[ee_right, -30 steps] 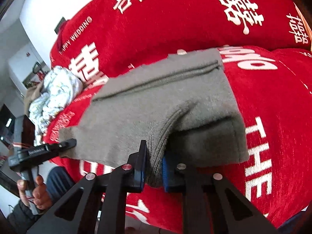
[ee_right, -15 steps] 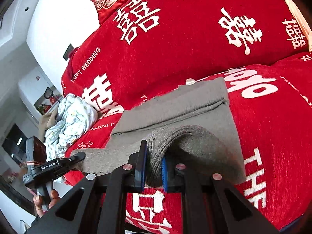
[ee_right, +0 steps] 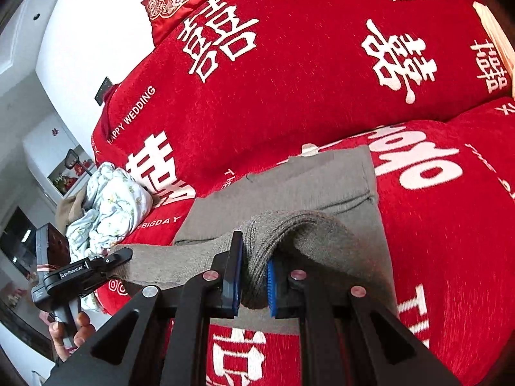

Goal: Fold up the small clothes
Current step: 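Hold the folded hem with both grippers and lay it onto the sweater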

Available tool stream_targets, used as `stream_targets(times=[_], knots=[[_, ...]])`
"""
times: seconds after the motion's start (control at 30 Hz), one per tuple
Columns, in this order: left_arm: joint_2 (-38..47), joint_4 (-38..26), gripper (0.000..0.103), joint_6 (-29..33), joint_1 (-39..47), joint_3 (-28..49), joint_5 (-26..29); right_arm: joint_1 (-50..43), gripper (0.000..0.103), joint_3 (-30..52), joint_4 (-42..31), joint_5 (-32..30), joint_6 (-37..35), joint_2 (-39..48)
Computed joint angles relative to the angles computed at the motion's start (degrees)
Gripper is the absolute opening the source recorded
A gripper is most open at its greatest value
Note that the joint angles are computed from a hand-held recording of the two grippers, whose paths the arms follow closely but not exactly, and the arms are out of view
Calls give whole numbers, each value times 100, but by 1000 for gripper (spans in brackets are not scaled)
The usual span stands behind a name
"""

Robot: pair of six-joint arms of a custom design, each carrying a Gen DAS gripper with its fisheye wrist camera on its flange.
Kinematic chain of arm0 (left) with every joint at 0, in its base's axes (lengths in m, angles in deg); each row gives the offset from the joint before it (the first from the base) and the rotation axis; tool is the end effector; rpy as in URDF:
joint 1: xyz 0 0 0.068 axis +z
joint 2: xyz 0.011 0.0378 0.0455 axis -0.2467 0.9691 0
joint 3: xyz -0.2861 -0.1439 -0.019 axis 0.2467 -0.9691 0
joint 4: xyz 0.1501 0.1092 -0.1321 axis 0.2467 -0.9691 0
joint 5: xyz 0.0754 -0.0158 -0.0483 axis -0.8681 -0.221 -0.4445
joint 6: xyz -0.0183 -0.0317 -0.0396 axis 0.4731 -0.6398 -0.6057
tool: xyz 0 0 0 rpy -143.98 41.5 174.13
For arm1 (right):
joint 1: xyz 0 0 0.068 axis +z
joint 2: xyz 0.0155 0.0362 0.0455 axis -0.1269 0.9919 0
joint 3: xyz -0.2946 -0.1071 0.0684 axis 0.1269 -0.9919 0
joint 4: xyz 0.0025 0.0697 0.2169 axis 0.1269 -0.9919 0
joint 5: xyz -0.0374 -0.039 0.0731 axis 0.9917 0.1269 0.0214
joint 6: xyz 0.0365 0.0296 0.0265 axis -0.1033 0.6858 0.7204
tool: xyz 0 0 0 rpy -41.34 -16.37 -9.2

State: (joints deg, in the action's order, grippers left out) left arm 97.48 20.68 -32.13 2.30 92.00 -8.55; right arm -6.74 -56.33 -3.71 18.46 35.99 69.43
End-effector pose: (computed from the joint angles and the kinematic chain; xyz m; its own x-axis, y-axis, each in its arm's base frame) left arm 0.2636 0.0551 0.2020 -0.7365 -0.3561 -0.5751 0.0541 0.8165 -0.5749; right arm 0.2291 0.0175 0.2222 -0.6836 0.2086 -0.6994 -0.1886 0.8752 0.4454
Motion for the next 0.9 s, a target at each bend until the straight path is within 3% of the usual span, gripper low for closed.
stream_targets(times=[0.9], knots=[[804, -1188, 14, -59, -707, 2154, -791, 108, 14, 1866, -758, 442, 44, 1225]])
